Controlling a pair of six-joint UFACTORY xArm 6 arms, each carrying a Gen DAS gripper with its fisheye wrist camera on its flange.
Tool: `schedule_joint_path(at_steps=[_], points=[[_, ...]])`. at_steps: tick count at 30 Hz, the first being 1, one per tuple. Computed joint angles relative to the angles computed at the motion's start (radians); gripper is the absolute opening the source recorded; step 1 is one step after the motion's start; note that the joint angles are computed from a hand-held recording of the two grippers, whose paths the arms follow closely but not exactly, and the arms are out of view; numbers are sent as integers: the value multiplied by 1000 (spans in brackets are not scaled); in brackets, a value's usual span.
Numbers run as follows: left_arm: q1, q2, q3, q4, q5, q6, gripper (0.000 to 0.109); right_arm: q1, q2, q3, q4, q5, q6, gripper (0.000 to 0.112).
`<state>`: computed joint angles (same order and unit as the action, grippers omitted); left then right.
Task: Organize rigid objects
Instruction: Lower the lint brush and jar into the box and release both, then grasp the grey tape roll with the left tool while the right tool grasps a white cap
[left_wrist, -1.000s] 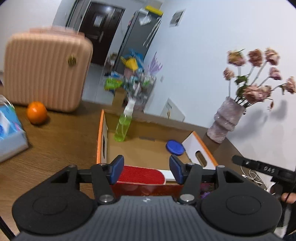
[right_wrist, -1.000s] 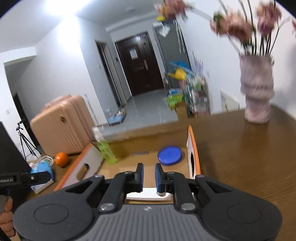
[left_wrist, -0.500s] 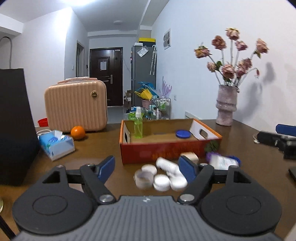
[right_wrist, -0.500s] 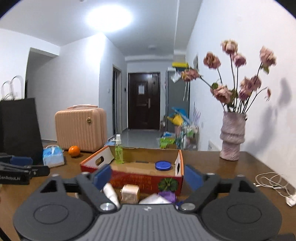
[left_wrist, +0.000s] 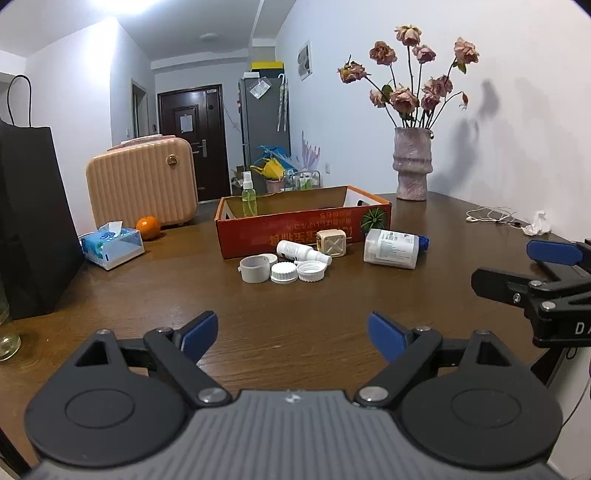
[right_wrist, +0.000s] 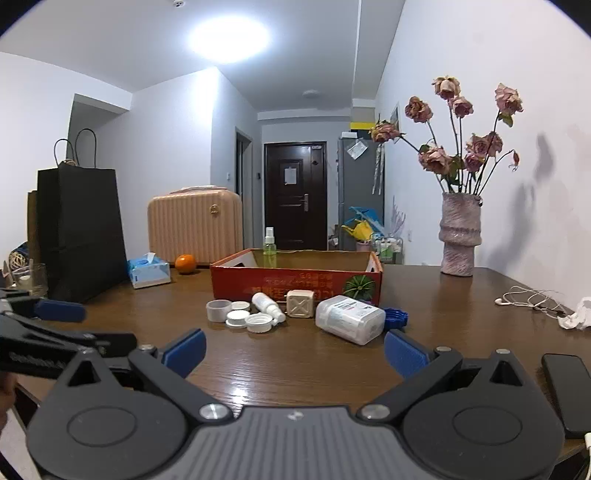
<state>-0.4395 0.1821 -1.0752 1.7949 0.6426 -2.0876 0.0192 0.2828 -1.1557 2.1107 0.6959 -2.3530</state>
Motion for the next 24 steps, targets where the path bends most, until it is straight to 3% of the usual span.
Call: schedule_joint_path(at_steps=[7,14,20,24], points=[[38,39,-43,-39,-45,23,90,14,47,-60,-42,-33,71,103],[148,148,-178,-95,-136,100,90,60,153,-206,-152,-125,199,102],[282,367,-466,-259,-302,340,83,114,306,-432,-433,-185,477,88],[327,537,-683,-508,-328,619,77,141,462,-662,-689,-170,770,84]])
